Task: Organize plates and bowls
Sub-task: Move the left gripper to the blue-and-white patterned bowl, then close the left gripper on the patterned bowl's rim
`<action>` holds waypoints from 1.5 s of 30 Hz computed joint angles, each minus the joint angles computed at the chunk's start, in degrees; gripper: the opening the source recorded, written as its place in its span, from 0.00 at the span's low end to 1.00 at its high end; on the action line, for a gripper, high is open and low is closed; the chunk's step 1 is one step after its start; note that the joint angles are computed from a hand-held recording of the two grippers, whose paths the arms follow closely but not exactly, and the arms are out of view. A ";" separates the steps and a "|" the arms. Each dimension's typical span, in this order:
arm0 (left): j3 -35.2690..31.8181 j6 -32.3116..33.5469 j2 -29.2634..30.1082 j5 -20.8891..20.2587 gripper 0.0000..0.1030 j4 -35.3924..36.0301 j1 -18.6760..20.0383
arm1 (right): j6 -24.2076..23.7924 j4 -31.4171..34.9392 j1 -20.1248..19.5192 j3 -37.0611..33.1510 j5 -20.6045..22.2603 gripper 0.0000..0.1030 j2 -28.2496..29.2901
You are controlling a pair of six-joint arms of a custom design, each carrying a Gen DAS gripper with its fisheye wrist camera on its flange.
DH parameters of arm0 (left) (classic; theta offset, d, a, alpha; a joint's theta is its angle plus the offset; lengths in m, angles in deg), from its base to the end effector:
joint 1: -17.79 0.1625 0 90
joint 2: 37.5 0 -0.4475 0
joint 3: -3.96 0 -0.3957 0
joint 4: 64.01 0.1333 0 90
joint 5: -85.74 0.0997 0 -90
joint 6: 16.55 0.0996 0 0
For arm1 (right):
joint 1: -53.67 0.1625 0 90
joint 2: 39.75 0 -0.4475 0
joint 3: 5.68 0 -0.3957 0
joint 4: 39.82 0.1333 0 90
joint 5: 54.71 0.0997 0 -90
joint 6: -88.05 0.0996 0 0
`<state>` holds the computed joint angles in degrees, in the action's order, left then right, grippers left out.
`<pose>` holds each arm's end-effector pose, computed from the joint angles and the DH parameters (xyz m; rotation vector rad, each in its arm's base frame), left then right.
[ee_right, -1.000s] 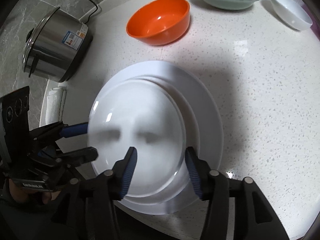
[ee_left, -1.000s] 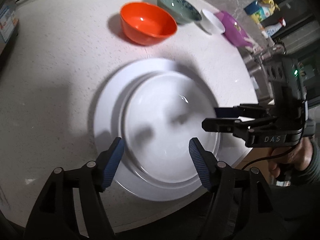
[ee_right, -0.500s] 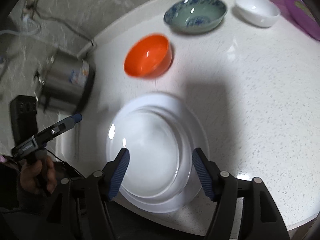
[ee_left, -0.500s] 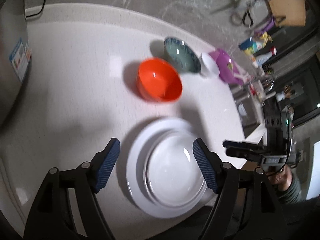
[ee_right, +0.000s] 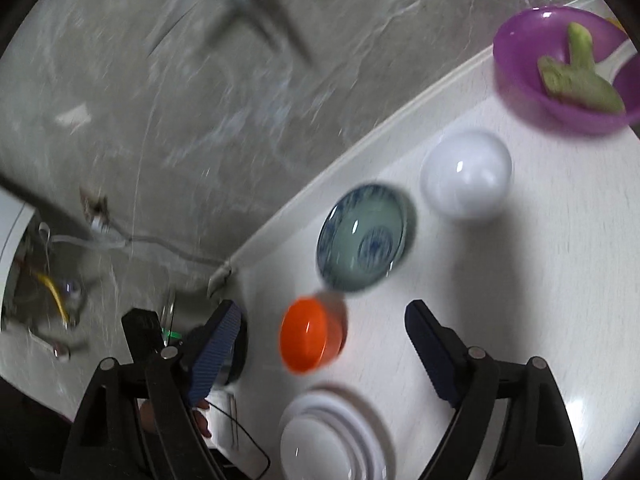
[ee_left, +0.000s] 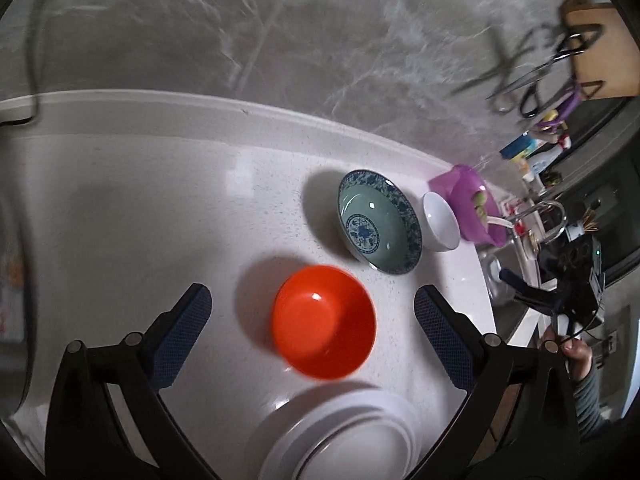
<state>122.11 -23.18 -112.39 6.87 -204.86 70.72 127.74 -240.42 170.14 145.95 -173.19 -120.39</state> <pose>-0.1897 -0.5041 0.2396 0.7680 2.8965 -0.2932 0.2258 -0.2610 0.2260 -0.5844 -2.7898 1.2497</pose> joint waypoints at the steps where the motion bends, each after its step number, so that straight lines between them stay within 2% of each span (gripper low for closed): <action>1: -1.18 -0.11 2.04 -0.82 1.00 0.02 0.10 | -1.46 -0.61 -1.86 -0.09 1.16 0.85 -0.21; 3: -5.20 0.14 6.15 -1.75 1.00 2.68 0.75 | -3.40 -1.79 -6.22 -0.26 3.98 0.85 0.33; 6: -11.01 0.08 11.88 -3.15 1.00 5.37 2.40 | -3.46 -2.26 -11.02 -0.09 7.43 0.81 1.60; 9: -17.32 3.37 17.95 -0.04 1.00 9.81 2.75 | -2.73 1.09 -14.31 -1.04 7.54 0.74 3.29; 13: -21.72 6.27 22.76 3.31 0.98 13.65 2.55 | -0.31 1.53 -17.42 -0.67 7.73 0.65 5.57; 20: -26.07 11.28 27.72 3.08 0.98 15.55 3.11 | 0.21 -0.70 -18.58 -2.05 8.36 0.63 9.25; 23: -26.13 11.63 28.63 3.10 0.87 15.46 2.70 | -0.04 0.29 -18.77 -3.14 7.68 0.61 9.60; 25: -25.93 11.80 28.84 3.76 0.71 15.61 2.48 | -0.31 1.57 -19.08 -4.16 7.23 0.59 10.00; 28: -26.11 11.31 29.97 4.17 0.55 15.53 2.44 | -0.19 3.31 -18.93 -5.10 6.97 0.56 10.58; 31: -26.21 11.37 30.51 3.40 0.49 15.45 2.60 | 0.29 4.45 -19.23 -5.67 7.02 0.52 11.28; 34: -26.49 11.81 31.04 2.50 0.38 15.80 2.60 | 0.45 4.97 -19.85 -6.25 7.66 0.39 11.94; 36: -26.64 11.94 31.27 2.37 0.31 16.24 2.36 | 0.38 4.56 -20.23 -6.07 8.11 0.27 12.17; 40: -26.53 12.41 32.07 3.44 0.20 16.55 1.09 | 0.07 3.37 -20.74 -6.11 8.66 0.22 12.99; 45: -26.10 12.51 32.39 3.44 0.13 16.96 0.39 | -1.20 2.87 -20.65 -6.34 8.74 0.12 13.13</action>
<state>96.01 -10.67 -79.99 10.31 -187.90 71.11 126.54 -237.55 149.49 139.61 -164.44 -107.26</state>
